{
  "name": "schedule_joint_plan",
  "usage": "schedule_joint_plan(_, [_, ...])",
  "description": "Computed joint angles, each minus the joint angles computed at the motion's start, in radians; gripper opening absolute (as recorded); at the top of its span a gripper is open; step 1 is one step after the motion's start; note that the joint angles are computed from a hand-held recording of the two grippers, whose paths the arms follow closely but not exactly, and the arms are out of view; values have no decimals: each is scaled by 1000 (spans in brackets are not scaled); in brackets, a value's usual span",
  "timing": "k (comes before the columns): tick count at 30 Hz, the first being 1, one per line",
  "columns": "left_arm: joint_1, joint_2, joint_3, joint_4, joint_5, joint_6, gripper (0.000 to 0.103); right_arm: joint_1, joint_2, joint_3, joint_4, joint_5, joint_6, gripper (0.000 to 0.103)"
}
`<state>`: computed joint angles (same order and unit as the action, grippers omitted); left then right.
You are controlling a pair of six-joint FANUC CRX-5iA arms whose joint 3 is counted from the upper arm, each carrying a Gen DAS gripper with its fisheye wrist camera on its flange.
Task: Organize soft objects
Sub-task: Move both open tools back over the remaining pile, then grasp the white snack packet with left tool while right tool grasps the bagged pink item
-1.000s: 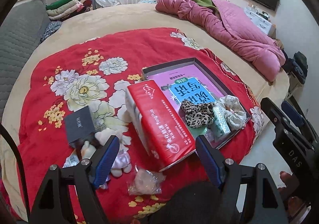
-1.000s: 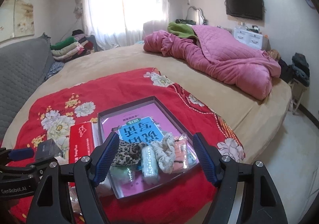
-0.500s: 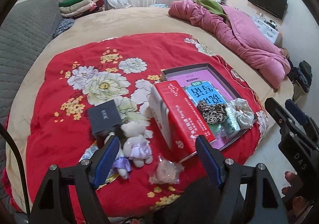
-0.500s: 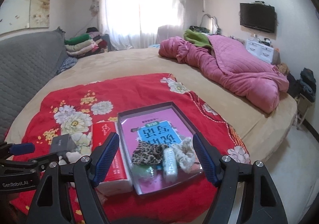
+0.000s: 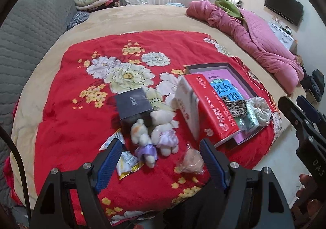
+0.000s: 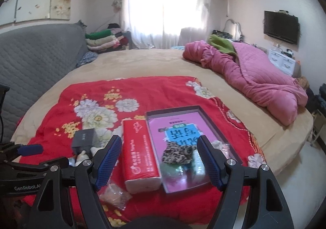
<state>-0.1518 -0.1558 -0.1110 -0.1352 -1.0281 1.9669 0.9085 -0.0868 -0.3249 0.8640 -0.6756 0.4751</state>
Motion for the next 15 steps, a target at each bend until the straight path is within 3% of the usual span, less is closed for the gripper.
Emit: schedule_joint_plan(15, [208, -135, -154, 32, -25, -14, 78, 83, 38, 42, -163, -18, 208, 77])
